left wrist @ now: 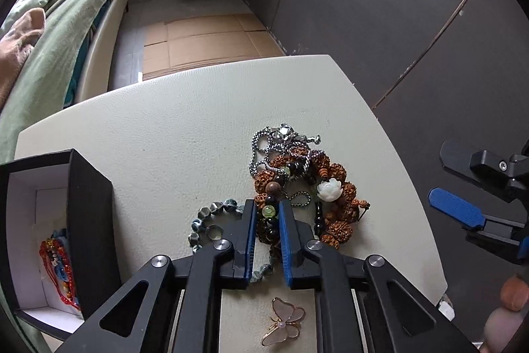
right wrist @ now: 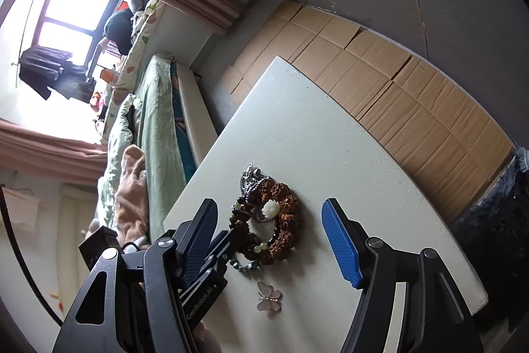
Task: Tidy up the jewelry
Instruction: 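Grasp the green-and-black bead bracelet with the left gripper, then place the green-and-black bracelet in the box with the left gripper while the right grasps the brown bead bracelet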
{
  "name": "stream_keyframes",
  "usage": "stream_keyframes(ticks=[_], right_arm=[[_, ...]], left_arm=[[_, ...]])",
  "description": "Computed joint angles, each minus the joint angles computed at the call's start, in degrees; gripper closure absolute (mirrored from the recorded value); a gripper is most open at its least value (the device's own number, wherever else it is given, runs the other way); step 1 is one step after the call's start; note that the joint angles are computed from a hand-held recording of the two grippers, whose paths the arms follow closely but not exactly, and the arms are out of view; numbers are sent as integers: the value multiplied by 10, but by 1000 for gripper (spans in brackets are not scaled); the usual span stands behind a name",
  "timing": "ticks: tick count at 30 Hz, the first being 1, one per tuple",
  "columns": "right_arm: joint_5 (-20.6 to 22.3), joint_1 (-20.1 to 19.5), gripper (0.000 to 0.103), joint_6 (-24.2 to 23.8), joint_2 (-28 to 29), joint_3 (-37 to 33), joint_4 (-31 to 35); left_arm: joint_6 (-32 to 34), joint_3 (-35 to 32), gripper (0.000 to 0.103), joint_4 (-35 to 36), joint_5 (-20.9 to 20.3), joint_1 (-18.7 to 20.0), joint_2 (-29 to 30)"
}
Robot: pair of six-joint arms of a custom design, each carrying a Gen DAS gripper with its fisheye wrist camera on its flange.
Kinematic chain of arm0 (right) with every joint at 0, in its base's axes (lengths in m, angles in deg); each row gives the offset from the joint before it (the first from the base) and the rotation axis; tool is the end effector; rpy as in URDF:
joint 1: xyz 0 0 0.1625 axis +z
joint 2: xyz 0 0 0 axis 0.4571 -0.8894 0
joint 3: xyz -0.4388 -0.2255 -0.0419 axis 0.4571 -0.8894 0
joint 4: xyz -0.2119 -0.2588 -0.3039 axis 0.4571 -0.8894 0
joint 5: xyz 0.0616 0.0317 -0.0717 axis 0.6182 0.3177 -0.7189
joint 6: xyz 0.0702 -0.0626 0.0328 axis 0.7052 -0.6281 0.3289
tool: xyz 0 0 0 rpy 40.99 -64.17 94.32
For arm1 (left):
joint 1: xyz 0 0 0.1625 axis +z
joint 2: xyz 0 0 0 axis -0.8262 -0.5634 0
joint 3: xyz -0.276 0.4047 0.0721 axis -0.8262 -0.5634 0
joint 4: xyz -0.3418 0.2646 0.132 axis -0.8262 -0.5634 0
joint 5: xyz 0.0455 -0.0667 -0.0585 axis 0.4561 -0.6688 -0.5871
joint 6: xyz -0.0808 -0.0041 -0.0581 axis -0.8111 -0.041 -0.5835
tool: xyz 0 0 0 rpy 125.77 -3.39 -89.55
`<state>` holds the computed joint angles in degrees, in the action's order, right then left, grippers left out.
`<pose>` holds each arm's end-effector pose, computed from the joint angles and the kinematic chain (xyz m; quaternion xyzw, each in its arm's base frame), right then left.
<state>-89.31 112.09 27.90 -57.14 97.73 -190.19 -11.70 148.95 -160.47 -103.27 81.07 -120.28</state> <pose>0.4039 -0.2325 0.0655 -0.1207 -0.9552 0.2685 0.0296 -0.0955 -0.2526 0.3647 0.1413 0.9437 -0.1839 0.2360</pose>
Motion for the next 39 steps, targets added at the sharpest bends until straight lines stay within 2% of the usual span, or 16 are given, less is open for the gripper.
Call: stream_keyframes(ticks=[11, 20, 26, 28, 30, 31, 32, 36, 39], right_arm=[[-2, 2, 36, -12, 14, -20, 46], [32, -2, 43, -22, 44, -45, 86], [28, 2, 46, -11, 66, -67, 130], [20, 4, 49, -6, 72, -77, 154], [6, 6, 57, 7, 80, -87, 176], [-5, 9, 63, 12, 82, -91, 186], [-25, 16, 73, 17, 85, -100, 209], [-53, 24, 73, 21, 90, -111, 231], [-57, 30, 74, 29, 84, -99, 198]], left_arm=[[-48, -28, 95, 30, 30, -70, -72], [-64, -53, 95, 44, 49, -70, -98], [-118, -74, 95, 103, 68, -104, -125], [-135, -82, 95, 123, 73, -116, -134], [-155, -88, 95, 147, 77, -132, -142], [-167, -90, 95, 161, 79, -142, -146], [-178, -93, 95, 174, 81, -152, -150], [-211, -105, 95, 217, 83, -182, -162], [-261, -119, 95, 269, 84, -225, -173]])
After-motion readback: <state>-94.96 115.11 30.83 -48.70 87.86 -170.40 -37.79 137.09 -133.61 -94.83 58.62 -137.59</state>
